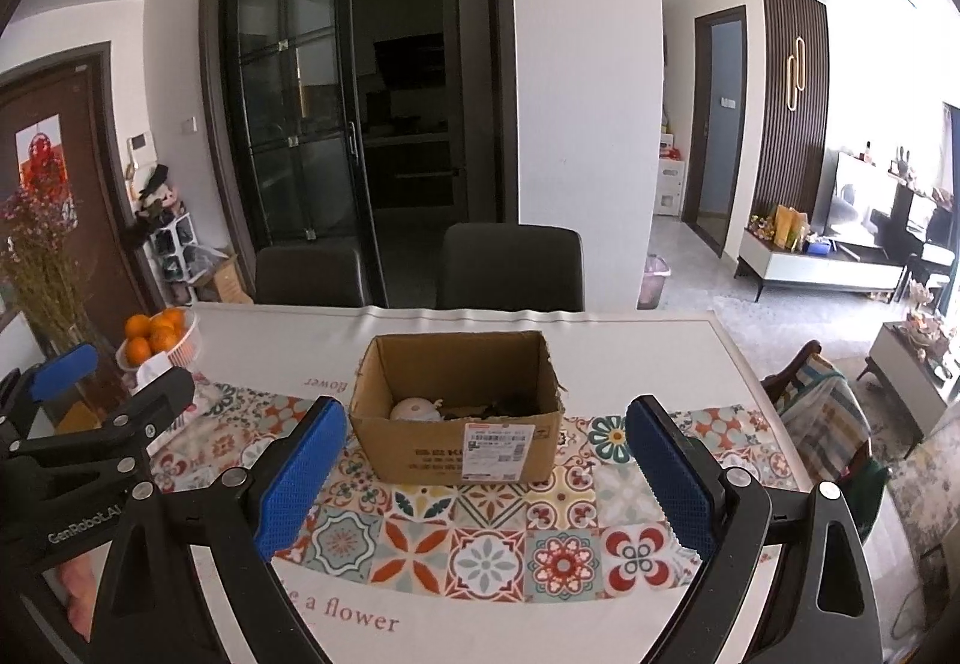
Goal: Organize rigid objects
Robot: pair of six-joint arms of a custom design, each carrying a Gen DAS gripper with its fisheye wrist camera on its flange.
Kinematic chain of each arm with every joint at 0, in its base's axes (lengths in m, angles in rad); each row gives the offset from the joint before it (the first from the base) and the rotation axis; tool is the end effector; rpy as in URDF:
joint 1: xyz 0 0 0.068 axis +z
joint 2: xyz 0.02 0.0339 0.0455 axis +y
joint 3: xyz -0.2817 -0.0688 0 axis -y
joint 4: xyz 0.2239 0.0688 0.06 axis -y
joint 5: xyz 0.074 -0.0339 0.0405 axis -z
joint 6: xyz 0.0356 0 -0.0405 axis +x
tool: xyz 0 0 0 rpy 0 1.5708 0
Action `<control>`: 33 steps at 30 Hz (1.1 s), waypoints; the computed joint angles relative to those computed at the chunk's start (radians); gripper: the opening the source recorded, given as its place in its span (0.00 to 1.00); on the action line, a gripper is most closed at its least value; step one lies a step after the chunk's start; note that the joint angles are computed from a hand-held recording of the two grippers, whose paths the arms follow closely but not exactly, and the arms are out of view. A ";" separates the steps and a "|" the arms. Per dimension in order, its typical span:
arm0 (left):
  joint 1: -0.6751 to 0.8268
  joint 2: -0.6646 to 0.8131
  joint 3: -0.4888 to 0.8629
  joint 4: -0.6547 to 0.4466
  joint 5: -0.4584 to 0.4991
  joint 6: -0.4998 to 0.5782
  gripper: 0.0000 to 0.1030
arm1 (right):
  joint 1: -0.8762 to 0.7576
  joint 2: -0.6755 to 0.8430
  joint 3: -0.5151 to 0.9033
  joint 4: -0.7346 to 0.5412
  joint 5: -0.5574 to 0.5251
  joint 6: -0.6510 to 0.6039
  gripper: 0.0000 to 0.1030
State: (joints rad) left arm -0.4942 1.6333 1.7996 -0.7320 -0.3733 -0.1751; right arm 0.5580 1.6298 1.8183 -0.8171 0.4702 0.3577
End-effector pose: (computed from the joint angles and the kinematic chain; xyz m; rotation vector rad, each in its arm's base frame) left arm 0.3045 -0.1493 0.4335 0.1174 2.0901 -0.0045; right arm 0.2892 0.1615 0.4334 0.0451 2.1222 0.0217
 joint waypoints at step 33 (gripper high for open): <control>0.002 -0.017 -0.025 0.012 0.000 -0.003 1.00 | 0.037 0.001 0.007 -0.009 0.031 0.009 0.92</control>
State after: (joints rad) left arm -0.4923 1.6159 1.7743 -0.7196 -0.3732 -0.1776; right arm 0.5948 1.6310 1.8248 -0.8257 0.5015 0.3662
